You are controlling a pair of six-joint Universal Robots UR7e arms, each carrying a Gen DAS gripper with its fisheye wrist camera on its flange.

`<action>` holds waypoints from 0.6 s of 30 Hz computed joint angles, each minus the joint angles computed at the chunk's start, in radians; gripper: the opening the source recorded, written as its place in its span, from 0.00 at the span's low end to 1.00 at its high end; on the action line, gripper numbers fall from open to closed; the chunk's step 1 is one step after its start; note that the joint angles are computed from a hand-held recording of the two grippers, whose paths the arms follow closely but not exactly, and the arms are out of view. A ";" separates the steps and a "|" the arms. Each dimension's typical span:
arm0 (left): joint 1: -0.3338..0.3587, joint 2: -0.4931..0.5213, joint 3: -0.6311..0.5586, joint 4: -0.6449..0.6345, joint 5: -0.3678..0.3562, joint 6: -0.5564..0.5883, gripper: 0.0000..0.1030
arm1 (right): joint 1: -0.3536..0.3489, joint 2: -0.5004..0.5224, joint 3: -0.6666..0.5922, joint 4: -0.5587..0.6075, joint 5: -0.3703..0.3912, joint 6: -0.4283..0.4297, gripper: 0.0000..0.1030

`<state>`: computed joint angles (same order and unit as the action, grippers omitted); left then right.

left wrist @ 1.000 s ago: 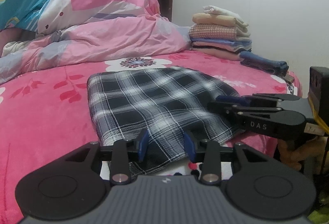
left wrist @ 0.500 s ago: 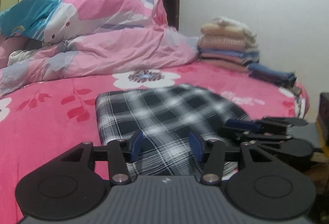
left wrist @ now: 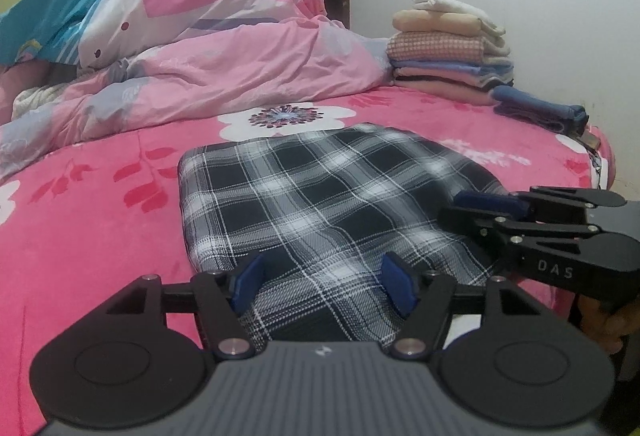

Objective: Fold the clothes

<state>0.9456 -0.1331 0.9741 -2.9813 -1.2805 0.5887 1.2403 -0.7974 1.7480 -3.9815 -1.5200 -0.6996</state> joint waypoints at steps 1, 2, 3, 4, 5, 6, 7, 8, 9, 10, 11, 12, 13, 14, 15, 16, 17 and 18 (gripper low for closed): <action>-0.001 0.000 0.000 0.000 0.001 -0.001 0.65 | 0.000 0.000 0.001 0.000 0.000 0.001 0.22; -0.001 0.000 -0.001 0.001 0.002 -0.002 0.65 | 0.000 0.000 0.001 -0.001 0.000 0.001 0.22; -0.001 0.000 -0.001 0.002 0.003 -0.003 0.65 | 0.000 -0.001 0.001 -0.001 0.000 0.001 0.22; -0.001 0.001 -0.002 0.003 0.004 -0.005 0.65 | 0.000 -0.001 0.002 -0.001 0.001 0.002 0.22; -0.002 0.000 -0.002 0.004 0.004 -0.006 0.65 | 0.000 -0.001 0.002 -0.001 0.001 0.002 0.22; -0.002 0.000 -0.002 0.005 0.005 -0.007 0.65 | 0.000 -0.001 0.002 -0.001 0.001 0.003 0.22; -0.002 0.000 -0.003 0.006 0.006 -0.008 0.65 | 0.000 -0.002 0.002 0.000 0.002 0.003 0.22; -0.002 0.001 -0.004 0.007 0.007 -0.009 0.65 | 0.000 -0.002 0.003 0.000 0.002 0.004 0.22; -0.002 0.002 -0.006 0.009 0.007 -0.009 0.65 | -0.001 -0.002 0.003 0.000 0.003 0.005 0.22; -0.002 0.003 -0.008 0.010 0.008 -0.010 0.65 | -0.001 -0.003 0.003 0.001 0.004 0.006 0.22; -0.002 0.003 -0.008 0.010 0.008 -0.010 0.65 | -0.001 -0.003 0.003 0.002 0.004 0.007 0.22; -0.003 0.002 -0.007 0.009 0.008 -0.011 0.65 | -0.001 -0.003 0.003 0.002 0.004 0.007 0.22; -0.003 0.002 -0.006 0.008 0.009 -0.011 0.65 | -0.001 -0.003 0.003 0.002 0.004 0.007 0.22; -0.003 0.002 -0.005 0.008 0.009 -0.011 0.65 | -0.001 -0.003 0.004 0.001 0.005 0.008 0.22; -0.003 0.002 -0.005 0.008 0.009 -0.011 0.65 | -0.001 -0.003 0.004 0.001 0.005 0.008 0.22; -0.003 0.002 -0.005 0.008 0.009 -0.012 0.65 | -0.001 -0.003 0.003 0.001 0.005 0.009 0.22; -0.003 0.002 -0.005 0.008 0.010 -0.012 0.65 | -0.001 -0.002 0.003 0.001 0.006 0.010 0.22; -0.003 0.002 -0.005 0.008 0.010 -0.012 0.65 | -0.002 -0.002 0.003 0.002 0.006 0.010 0.22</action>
